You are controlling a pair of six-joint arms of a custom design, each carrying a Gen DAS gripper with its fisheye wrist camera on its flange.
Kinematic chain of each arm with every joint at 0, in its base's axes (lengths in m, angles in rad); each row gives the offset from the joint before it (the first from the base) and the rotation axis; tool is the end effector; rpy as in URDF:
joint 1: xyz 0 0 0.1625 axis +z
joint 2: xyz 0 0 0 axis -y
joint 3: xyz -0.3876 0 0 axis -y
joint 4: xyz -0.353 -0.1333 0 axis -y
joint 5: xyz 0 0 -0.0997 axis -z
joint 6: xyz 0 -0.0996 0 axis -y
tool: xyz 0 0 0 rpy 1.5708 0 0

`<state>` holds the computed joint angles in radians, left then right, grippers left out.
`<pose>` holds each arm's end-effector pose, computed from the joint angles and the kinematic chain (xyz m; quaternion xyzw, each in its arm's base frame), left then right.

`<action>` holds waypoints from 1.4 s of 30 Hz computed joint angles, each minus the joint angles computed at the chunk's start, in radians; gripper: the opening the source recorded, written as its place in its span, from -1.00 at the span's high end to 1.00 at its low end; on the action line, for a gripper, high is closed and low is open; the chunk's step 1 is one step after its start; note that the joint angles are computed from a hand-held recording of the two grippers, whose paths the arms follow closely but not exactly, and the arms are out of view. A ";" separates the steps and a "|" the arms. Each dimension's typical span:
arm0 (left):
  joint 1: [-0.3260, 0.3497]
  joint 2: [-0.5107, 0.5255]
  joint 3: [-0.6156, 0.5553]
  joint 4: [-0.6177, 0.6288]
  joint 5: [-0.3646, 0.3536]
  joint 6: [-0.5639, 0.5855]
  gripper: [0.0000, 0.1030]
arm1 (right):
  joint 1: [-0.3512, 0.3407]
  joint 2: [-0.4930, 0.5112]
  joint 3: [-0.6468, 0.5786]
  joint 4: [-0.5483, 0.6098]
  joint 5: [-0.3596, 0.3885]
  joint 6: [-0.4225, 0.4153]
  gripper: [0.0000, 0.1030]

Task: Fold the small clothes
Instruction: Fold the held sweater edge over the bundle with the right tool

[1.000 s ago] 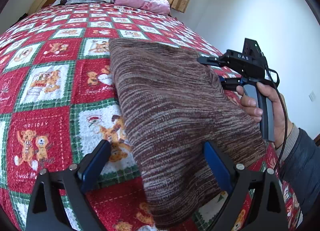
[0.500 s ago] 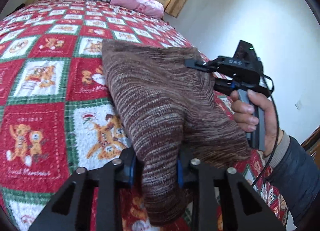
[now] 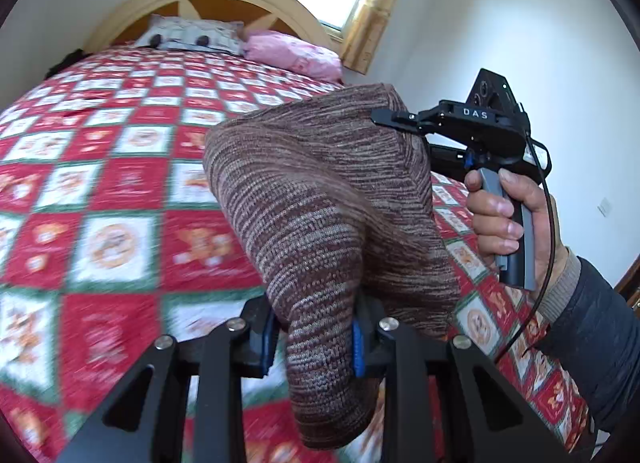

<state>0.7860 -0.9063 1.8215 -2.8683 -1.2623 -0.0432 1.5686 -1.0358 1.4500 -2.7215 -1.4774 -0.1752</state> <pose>-0.2957 -0.5274 0.1370 0.3243 0.9148 -0.2326 0.0626 0.1411 -0.6615 0.3474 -0.0973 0.9270 -0.3620 0.0115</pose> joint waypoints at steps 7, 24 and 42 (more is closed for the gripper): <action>-0.003 -0.171 0.136 -0.011 0.084 -0.032 0.43 | 0.089 0.108 -0.039 0.004 0.050 0.010 0.52; 0.065 -0.386 0.335 -0.010 0.183 -0.124 0.43 | 0.188 0.410 -0.267 0.127 0.023 0.075 0.53; 0.056 -0.388 0.393 -0.104 0.296 -0.073 -0.15 | 0.177 0.330 -0.101 -0.017 -0.086 0.044 0.11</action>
